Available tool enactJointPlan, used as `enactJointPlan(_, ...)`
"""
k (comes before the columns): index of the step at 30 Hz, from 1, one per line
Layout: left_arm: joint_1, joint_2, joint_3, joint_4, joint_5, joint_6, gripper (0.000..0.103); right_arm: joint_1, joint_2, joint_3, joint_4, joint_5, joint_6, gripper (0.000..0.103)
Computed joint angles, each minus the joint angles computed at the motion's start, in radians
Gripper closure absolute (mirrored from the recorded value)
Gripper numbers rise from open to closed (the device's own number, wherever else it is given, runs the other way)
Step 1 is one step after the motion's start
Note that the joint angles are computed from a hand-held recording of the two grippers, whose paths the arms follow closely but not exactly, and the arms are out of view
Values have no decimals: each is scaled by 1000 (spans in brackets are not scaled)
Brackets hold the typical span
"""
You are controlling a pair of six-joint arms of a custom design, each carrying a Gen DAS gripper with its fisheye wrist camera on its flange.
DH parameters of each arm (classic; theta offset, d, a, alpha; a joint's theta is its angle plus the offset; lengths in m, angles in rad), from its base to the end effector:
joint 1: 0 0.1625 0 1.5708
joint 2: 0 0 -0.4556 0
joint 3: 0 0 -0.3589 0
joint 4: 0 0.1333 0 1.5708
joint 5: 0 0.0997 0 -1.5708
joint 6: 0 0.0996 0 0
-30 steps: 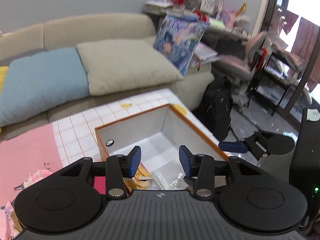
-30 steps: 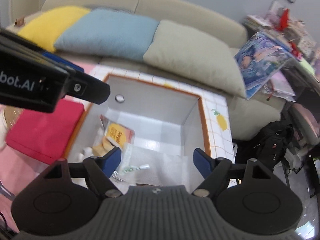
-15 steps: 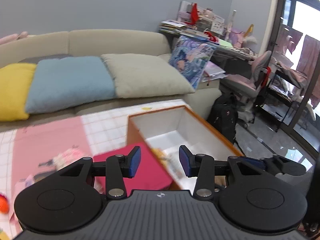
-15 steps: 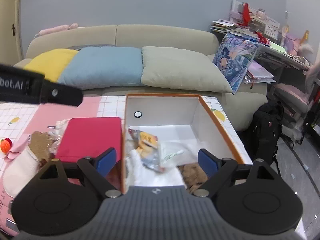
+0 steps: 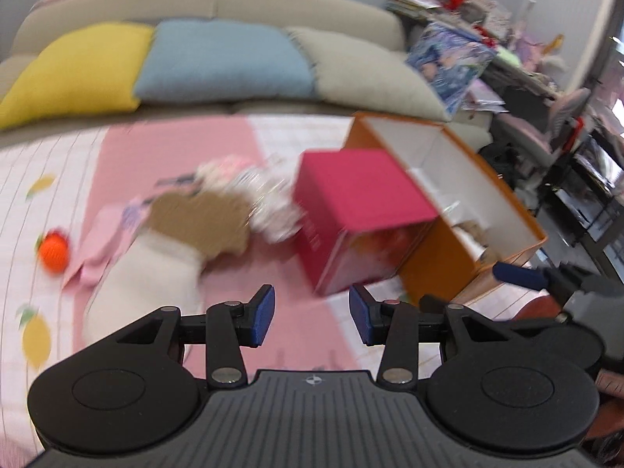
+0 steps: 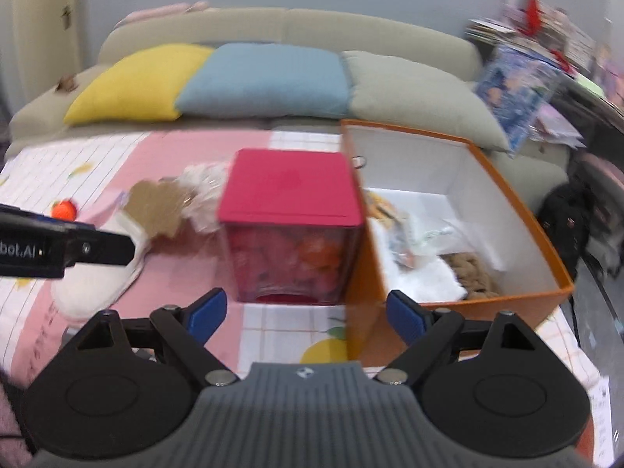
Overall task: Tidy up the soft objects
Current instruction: 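Withdraw both tools from the box back over the pink mat, then grasp the white sock with the left tool while the right tool grasps the white cloth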
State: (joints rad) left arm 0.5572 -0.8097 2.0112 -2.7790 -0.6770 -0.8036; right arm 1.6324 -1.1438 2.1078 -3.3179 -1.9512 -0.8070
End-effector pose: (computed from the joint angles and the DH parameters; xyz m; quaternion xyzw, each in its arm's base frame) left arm -0.3501 -0.4666 0.0960 0.0931 0.8970 -0.3427 0.2633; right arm 0.1287 -0.5223 0.2872 0.3165 -0.8537 0.2854 0.2992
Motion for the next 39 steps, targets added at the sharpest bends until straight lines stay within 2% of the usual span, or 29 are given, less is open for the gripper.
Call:
enactJointPlan(8, 5, -93, 107, 123, 8, -246, 53, 32, 41, 5, 93, -41, -62, 16)
enactJointPlan(10, 6, -107, 125, 134, 28, -274, 50, 38, 53, 2, 105, -39, -75, 17)
enactJointPlan(12, 10, -117, 141, 127, 58, -281, 40, 43, 69, -1, 112, -34, -87, 17)
enactJointPlan(18, 72, -145, 163, 185, 128, -343, 33, 57, 133, -54, 171, -20, -56, 23)
enactJointPlan(20, 98, -146, 173, 170, 146, -357, 32, 60, 159, -70, 183, -7, -53, 27)
enactJointPlan(23, 138, -138, 198, 87, 172, -334, 32, 74, 213, -87, 168, -7, -93, 42)
enactJointPlan(24, 151, -136, 202, 72, 180, -330, 32, 80, 233, -97, 173, -9, -108, 56)
enactJointPlan(25, 164, -133, 207, 47, 185, -321, 32, 84, 249, -107, 178, -8, -113, 64)
enactJointPlan(32, 218, -124, 233, -88, 145, -298, 31, 103, 354, -176, 191, 2, -79, 65)
enactJointPlan(35, 229, -114, 238, -143, 129, -267, 29, 109, 384, -189, 194, -13, -91, 74)
enactJointPlan(39, 235, -102, 239, -211, 106, -219, 28, 108, 388, -183, 186, 7, -112, 81)
